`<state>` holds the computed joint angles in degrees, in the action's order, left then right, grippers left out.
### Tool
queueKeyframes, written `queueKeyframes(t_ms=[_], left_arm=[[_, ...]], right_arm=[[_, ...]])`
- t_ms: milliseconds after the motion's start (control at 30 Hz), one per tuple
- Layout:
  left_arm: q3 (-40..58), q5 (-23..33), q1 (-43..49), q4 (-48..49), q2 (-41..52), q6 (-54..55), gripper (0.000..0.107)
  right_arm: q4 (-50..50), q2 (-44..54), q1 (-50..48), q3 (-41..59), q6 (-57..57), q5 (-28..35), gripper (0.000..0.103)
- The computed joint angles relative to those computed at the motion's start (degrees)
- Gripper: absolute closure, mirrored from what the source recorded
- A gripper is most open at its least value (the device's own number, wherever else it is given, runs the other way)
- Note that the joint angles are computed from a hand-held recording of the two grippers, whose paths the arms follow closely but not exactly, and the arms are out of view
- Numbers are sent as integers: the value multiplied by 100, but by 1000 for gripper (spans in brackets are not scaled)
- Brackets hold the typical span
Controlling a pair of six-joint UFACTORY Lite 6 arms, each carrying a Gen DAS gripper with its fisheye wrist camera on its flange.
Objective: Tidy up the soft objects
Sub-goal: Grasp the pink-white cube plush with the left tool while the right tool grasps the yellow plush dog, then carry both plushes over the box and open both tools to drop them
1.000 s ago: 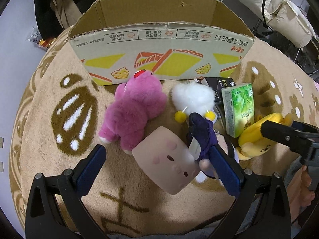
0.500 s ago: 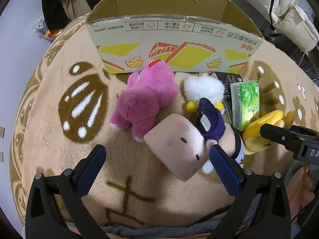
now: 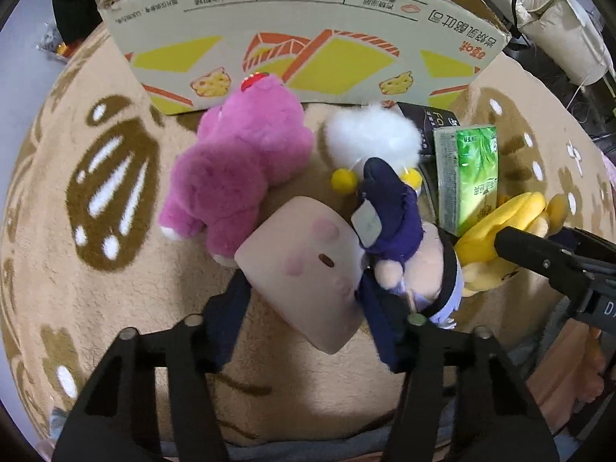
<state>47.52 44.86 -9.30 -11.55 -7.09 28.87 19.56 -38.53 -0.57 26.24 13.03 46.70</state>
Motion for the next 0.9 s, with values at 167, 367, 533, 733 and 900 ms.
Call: queueKeyframes(t_ms=[167,367,533,733,900], left_arm=[[-90,-87,-20,-16,-108,-24,65],[-214,-178,-20,180,-385,-139,67],[-210,-237,177,263,-653,-267,68],[-200,-305,453,169,-919,-212,68],[-381,-374,620,-121,-1480,109,68]], right_arm=[[-212,-32,299,59,263,-105,38],[-491,-108,574,111,565,-214,39],[-733,-316,715,127,803,-252,40],[-1190,-645,958,180,1250,-223,40],[-2380,-1113,1750,336,2597,-133,40]])
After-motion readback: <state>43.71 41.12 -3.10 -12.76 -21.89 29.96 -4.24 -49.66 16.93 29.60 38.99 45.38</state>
